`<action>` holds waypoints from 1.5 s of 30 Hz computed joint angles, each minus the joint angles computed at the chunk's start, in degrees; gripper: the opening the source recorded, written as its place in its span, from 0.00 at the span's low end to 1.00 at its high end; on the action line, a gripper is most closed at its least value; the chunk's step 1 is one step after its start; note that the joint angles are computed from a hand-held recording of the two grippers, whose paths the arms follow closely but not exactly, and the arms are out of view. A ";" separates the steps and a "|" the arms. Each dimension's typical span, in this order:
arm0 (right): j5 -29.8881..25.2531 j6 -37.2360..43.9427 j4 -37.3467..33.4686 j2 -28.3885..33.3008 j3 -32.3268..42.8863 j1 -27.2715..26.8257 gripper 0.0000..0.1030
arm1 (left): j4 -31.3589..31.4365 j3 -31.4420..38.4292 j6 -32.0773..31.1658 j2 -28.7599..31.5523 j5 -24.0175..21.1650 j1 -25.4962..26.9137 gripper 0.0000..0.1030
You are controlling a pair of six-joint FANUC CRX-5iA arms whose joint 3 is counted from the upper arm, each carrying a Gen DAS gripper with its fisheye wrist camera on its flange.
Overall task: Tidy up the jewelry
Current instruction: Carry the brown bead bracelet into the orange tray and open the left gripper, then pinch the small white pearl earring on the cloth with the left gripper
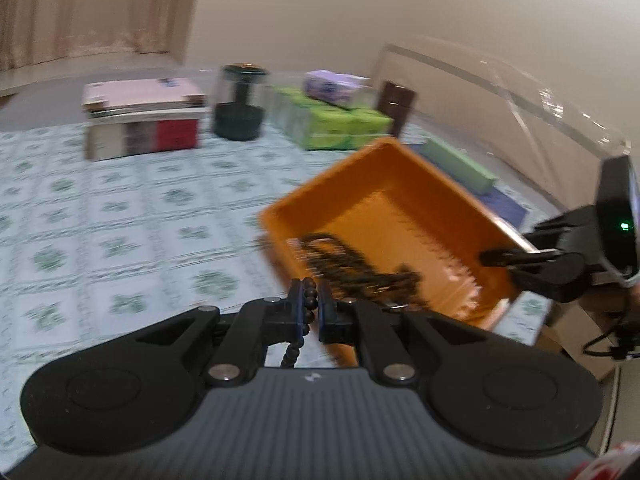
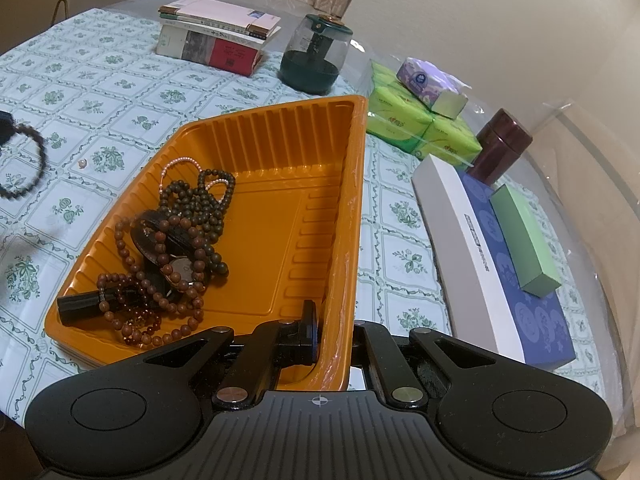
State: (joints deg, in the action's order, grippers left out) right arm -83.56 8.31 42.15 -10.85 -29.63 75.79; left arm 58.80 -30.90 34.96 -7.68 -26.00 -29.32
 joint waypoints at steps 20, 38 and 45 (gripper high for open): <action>0.64 -0.43 0.23 -0.61 -0.71 0.02 0.03 | 3.43 5.21 -3.54 7.40 -1.82 -7.95 0.05; 0.63 -0.51 0.21 -0.73 -0.86 0.09 0.03 | -0.02 3.73 0.28 6.39 -0.17 -5.48 0.16; 0.55 -0.45 0.23 -0.58 -0.77 0.12 0.03 | -9.27 -0.49 10.07 0.96 2.09 2.27 0.18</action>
State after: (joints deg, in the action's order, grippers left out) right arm -83.01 7.86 42.38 -11.43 -30.40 75.92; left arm 49.53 -31.38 45.04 -6.72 -23.91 -27.06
